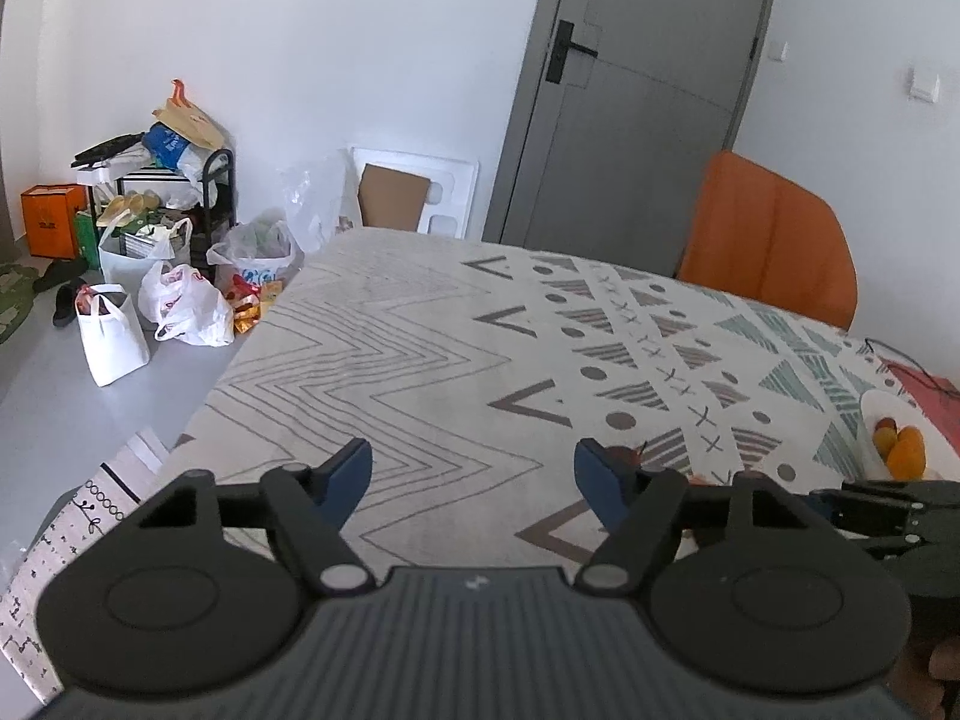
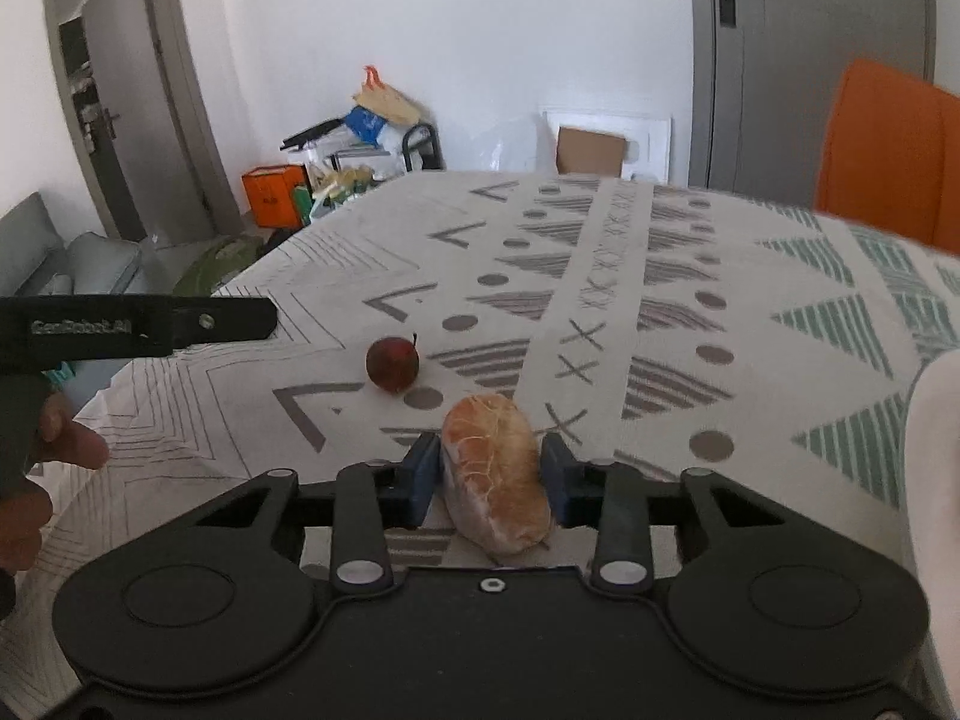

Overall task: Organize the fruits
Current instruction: 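Grasp the pomelo piece with the right gripper while the left gripper grasps the dark date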

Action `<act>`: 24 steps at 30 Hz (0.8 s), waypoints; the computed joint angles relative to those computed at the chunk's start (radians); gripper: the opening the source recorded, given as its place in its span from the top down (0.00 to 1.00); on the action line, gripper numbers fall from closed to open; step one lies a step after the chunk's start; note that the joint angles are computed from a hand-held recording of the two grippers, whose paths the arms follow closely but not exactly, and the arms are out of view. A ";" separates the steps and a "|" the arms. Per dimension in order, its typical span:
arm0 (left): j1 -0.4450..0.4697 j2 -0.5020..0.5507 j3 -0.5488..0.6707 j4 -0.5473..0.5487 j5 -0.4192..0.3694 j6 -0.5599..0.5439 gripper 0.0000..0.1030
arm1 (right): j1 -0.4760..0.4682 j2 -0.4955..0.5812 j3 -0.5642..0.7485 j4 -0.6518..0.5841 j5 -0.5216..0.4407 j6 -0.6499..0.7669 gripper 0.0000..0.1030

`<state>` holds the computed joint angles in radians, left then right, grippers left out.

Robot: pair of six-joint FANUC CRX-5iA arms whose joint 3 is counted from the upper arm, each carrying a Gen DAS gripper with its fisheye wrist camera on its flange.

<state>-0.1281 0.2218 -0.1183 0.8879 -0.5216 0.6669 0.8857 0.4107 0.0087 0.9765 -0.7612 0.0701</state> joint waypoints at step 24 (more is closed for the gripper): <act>-0.092 0.094 0.144 -0.205 -0.054 0.117 0.62 | -0.047 -0.142 -0.173 0.137 0.056 -0.231 0.69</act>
